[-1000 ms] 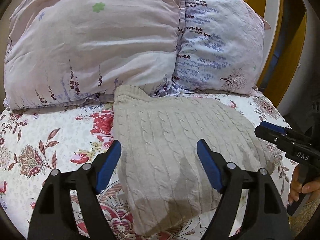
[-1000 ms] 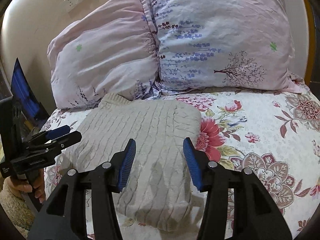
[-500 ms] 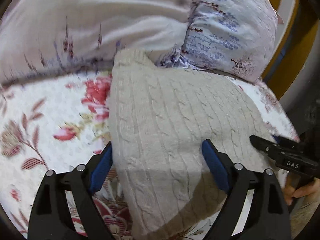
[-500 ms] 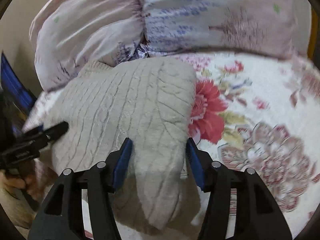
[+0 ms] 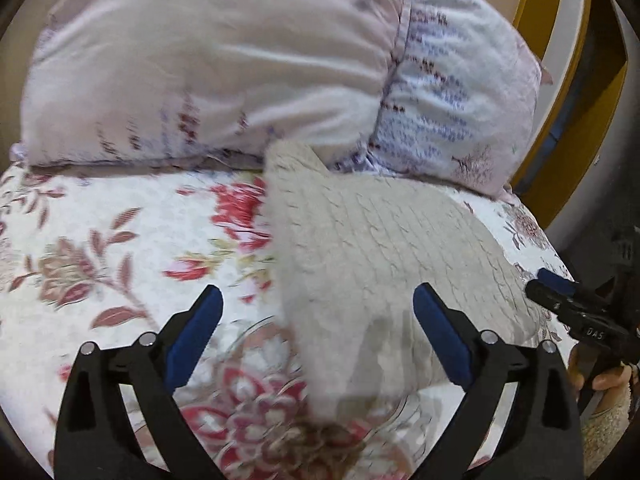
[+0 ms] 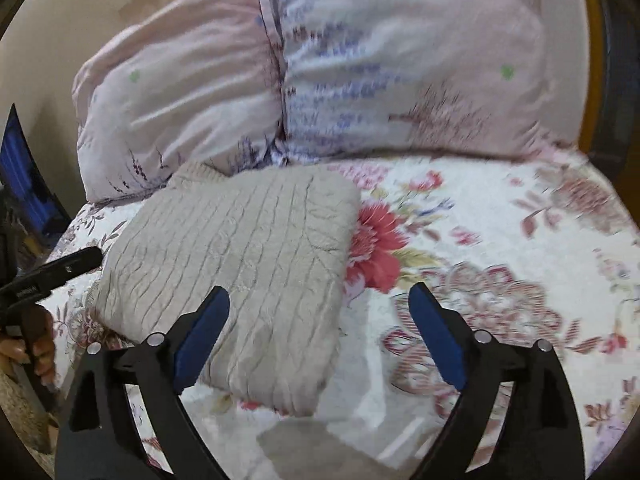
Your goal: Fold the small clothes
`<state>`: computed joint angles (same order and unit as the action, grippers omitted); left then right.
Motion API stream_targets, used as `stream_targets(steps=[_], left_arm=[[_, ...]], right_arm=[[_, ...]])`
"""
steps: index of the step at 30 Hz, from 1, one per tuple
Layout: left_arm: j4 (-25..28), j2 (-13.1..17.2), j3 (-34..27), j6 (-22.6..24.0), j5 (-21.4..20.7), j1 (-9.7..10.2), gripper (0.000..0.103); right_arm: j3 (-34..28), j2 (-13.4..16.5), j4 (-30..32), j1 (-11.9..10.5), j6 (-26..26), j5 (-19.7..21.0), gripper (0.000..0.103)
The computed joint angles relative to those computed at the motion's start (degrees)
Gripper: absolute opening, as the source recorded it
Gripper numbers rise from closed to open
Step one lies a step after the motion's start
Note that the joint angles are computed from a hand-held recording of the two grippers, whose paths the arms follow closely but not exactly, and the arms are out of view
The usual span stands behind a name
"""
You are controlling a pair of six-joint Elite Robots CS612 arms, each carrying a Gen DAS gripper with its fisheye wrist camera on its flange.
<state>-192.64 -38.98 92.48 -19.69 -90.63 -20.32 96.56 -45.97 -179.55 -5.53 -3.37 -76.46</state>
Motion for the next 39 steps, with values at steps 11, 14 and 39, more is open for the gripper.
stream_targets(steps=[11, 14, 39], left_arm=[[-0.8, -3.53, 7.43, -1.95, 12.32, -2.23, 0.101], [2.45, -3.85, 7.66, -0.75, 11.89, -3.11, 0.101], [13.69, -2.36, 4.89, -0.83, 14.29, -5.66, 0.101]], right_arm=[[4.14, -1.2, -8.56, 2.31, 0.3, -11.11, 0.102], [4.23, -1.62, -3.99, 2.2, 0.6, -7.28, 0.102], [2.99, -0.81, 7.17, 4.15, 2.07, -9.72, 0.102]])
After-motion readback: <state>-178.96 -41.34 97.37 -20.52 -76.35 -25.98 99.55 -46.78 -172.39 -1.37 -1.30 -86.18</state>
